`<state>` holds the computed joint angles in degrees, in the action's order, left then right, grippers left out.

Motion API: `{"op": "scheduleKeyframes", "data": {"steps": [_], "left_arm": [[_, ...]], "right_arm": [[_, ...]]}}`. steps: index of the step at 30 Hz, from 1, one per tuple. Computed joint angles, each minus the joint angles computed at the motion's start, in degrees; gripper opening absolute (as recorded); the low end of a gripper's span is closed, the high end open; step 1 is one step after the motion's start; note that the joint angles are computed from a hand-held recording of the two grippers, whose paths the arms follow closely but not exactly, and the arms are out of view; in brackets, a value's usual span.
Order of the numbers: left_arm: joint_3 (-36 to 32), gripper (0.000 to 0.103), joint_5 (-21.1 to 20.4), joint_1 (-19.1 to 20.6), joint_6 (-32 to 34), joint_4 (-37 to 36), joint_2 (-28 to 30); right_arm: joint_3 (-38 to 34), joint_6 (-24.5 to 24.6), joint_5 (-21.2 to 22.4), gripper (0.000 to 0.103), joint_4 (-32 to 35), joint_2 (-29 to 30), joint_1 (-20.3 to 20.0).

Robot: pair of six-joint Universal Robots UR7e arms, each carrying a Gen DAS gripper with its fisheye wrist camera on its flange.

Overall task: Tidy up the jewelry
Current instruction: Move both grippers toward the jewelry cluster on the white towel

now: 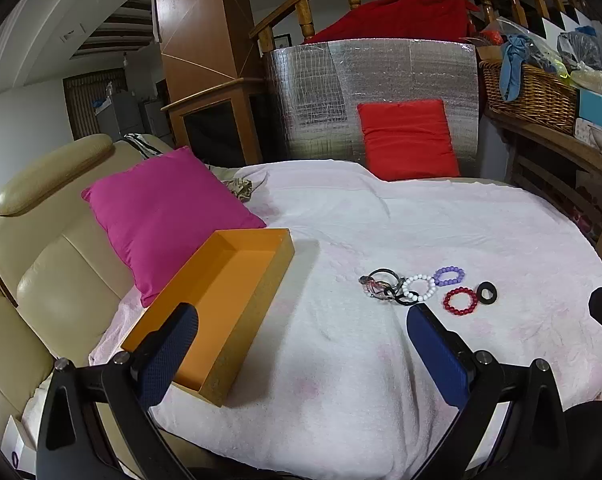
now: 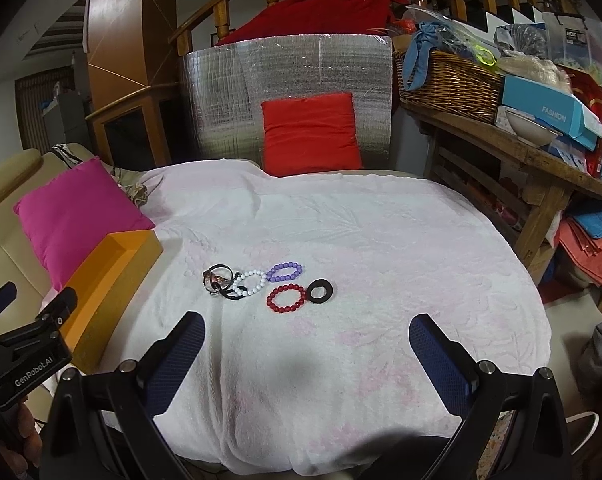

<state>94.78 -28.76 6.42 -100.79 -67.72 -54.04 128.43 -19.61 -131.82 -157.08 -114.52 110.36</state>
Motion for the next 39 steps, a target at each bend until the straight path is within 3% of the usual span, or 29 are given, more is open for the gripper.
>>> {"op": "scheduleKeyframes", "data": {"steps": [13, 19, 24, 26, 30, 39], "left_arm": [[-0.13, 0.103, 0.17, 1.04, 1.24, -0.34, 0.39], [0.15, 0.103, 0.91, 2.94, 2.78, -2.14, 1.15], [3.44, 0.103, 2.62, 6.29, 11.47, -13.82, 1.55], [5.48, 0.103, 2.39, 8.15, 17.27, -22.40, 1.76], [6.60, 0.103, 2.82, 11.07, 22.74, -31.09, 3.53], [1.08, 0.103, 7.13, 16.61, 29.09, -36.05, 9.13]], "right_arm": [[-0.11, -0.56, 1.29, 0.103, -1.70, 1.77, -1.88], [-0.52, -2.55, 4.44, 0.103, -4.03, 3.50, -5.15], [-0.75, -6.06, 11.83, 0.103, -6.82, 5.85, -12.61], [-1.28, -7.37, 11.69, 0.103, -8.30, 7.96, -14.46], [-2.80, -10.04, 8.68, 0.103, -13.46, 12.79, -15.69], [-6.08, -12.41, 8.84, 0.103, -17.13, 18.04, -18.10]]}}
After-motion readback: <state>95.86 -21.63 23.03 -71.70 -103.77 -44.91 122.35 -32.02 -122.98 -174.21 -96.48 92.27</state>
